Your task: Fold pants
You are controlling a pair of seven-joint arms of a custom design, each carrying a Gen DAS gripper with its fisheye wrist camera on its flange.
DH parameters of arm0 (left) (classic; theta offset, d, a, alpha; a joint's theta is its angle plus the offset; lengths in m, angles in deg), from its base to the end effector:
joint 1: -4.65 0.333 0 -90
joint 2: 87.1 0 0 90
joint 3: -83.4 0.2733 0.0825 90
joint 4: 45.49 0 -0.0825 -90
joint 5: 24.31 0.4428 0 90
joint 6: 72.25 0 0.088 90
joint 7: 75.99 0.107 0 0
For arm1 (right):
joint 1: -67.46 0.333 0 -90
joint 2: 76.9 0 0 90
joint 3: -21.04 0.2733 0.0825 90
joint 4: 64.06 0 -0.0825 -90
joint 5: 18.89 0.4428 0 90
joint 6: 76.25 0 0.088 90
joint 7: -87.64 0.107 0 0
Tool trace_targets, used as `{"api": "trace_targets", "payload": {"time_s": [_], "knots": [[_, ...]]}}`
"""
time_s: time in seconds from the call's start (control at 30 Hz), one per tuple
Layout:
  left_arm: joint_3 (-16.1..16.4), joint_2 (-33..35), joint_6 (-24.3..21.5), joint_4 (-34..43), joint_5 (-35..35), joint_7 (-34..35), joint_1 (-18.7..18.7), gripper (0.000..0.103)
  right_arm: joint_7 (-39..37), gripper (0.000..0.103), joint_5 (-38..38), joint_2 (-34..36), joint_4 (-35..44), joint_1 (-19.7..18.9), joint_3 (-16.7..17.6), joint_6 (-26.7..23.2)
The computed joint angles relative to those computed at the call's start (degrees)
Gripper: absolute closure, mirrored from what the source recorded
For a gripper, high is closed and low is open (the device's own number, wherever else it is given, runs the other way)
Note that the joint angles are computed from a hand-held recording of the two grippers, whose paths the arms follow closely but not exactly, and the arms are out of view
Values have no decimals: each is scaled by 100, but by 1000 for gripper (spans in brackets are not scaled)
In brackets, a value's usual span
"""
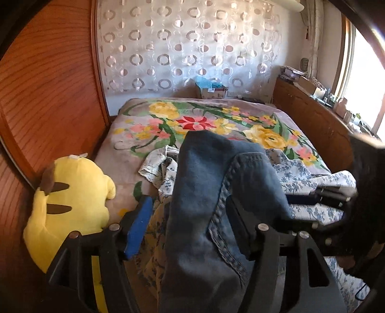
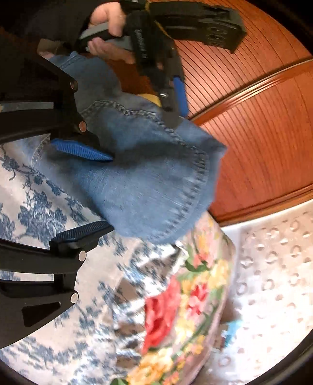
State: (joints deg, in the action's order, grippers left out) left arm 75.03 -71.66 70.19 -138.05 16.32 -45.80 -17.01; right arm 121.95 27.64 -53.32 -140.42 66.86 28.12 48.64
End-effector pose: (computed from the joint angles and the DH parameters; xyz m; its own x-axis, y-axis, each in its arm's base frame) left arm 0.6363 -0.3603 0.4786 0.0769 -0.9956 0.0539 -0.6941 -0.0923 -0.7139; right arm 0.7559 0.0966 0.5102 0.7239 -0.6491 -0.2337 -0.5614 -0.3574 -0.7464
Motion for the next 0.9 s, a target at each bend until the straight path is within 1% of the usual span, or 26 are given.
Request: {"api": "trace_targets", "payload": {"time_s": [0.03,0.07,0.1,0.17,0.27,0.43,0.5,0.63,0.8,0.9], "knots": [[7,-42,-47,-20,95,-75,-49,39,-237,50,174,-341,-399,-60,-27,49],[2,-109,-92,-75,192,-151,-92,39,-352,50,293,-519,-597,-110,6,134],[-17,-153,-157,-101,264,-198,-125,39,-491,50,433,-881,-970,-155,-34,108],[-60,-232,-259,-140,440,-304,-188,39,-705,50,622,-1250,-1435,-43,-135,367],[-143,-365,-278,-224,767,-599,-288,39,-1024,50,896,-1853,-2169,79,-350,653],[-304,-423,-405,-159,1143,-1000,-460,39,-1296,50,1130,-3024,-3485,278,-820,1024],[-362,-419,-498,-96,1291,-1184,-564,39,-1271,50,1054,-3737,-4136,308,-1035,1067],[-456,-399,-663,15,1570,-1475,-779,39,-1225,50,863,-4940,-5180,324,-1427,1204],[-581,-405,-871,82,1834,-1756,-1053,38,-1013,50,394,-6467,-6374,189,-1806,1290],[-647,-436,-916,54,2026,-1962,-1209,33,-892,48,89,-7247,-6939,95,-2024,1290]]}}
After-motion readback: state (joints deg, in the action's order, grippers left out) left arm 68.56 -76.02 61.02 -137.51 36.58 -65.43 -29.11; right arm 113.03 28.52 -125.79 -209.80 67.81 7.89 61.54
